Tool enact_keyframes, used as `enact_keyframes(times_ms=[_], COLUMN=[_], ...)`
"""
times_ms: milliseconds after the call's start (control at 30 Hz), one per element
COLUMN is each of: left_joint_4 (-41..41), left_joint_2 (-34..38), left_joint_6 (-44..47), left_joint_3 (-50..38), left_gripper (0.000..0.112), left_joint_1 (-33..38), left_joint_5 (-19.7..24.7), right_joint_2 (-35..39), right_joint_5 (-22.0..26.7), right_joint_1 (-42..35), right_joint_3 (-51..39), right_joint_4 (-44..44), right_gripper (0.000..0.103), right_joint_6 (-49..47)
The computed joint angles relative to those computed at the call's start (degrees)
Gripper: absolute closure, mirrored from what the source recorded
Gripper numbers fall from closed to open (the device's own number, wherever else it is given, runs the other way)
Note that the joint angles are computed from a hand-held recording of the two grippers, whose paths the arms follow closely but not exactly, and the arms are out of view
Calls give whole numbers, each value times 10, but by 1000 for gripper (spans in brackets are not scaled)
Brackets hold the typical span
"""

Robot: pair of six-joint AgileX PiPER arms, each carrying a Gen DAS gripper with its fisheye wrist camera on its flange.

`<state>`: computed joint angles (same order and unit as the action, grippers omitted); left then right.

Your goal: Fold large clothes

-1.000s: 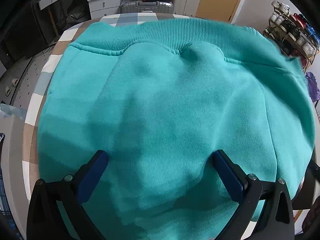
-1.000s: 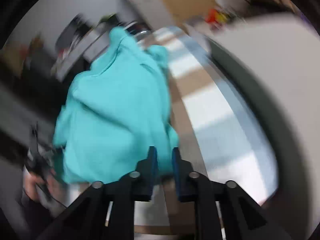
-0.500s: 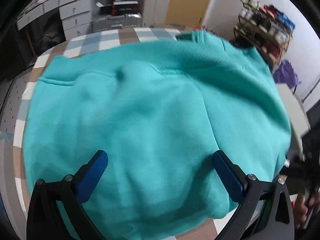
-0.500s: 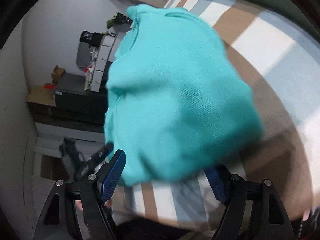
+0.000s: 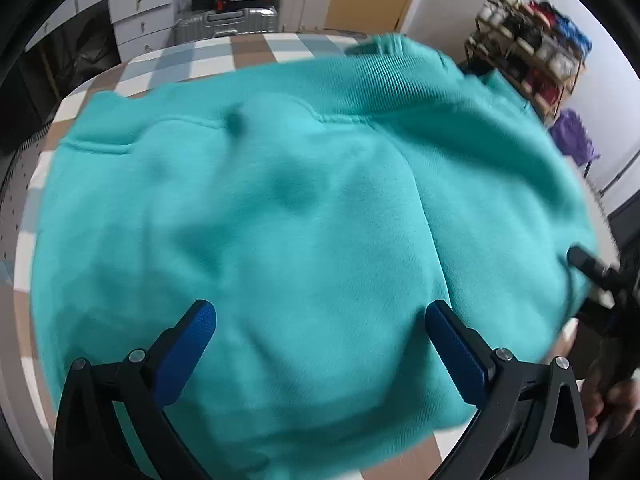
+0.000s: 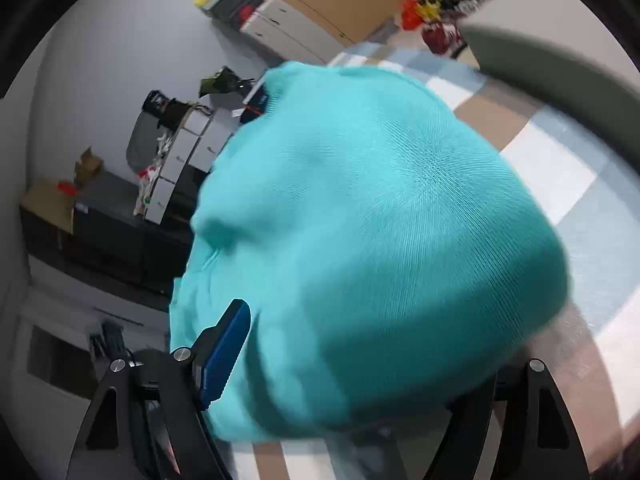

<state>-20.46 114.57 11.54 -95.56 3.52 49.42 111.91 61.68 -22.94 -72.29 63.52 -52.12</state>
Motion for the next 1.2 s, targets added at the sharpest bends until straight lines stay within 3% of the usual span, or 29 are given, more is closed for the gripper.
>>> enact_keyframes(times_ms=[167, 267, 400, 500, 767, 867, 933, 1033, 1067, 1200], left_joint_4=[-34, -37, 4, -46, -64, -119, -212, -321, -357, -429], left_joint_2=[-121, -189, -227, -184, -112, -100, -96, -73, -64, -37], left_joint_6=[7, -7, -65, -20, -26, 1, 90, 165, 189, 241], left_joint_3=[125, 210, 293, 281, 247, 246, 251, 237, 228, 186], left_gripper=[10, 10, 10, 10, 10, 11, 11, 11, 11, 11], left_joint_1=[63, 116, 180, 216, 191, 200, 220, 248, 257, 268], left_joint_5=[-57, -81, -117, -61, -25, -42, -34, 15, 39, 133], right_joint_2=[-114, -177, -186, -176, -187, -189, -209, -239, -246, -270], right_joint_5=[-37, -53, -89, -92, -36, -8, 23, 60, 70, 8], right_joint_1=[-15, -15, 26, 38, -3, -21, -45, -67, -67, -5], right_joint_3=[106, 169, 172, 163, 173, 175, 199, 239, 248, 259], right_joint_4=[10, 46, 67, 80, 116, 131, 176, 228, 235, 205], right_gripper=[23, 14, 14, 14, 14, 14, 13, 0, 0, 0], right_joint_6=[-112, -180, -185, -183, -251, -268, -330, -408, -430, -455])
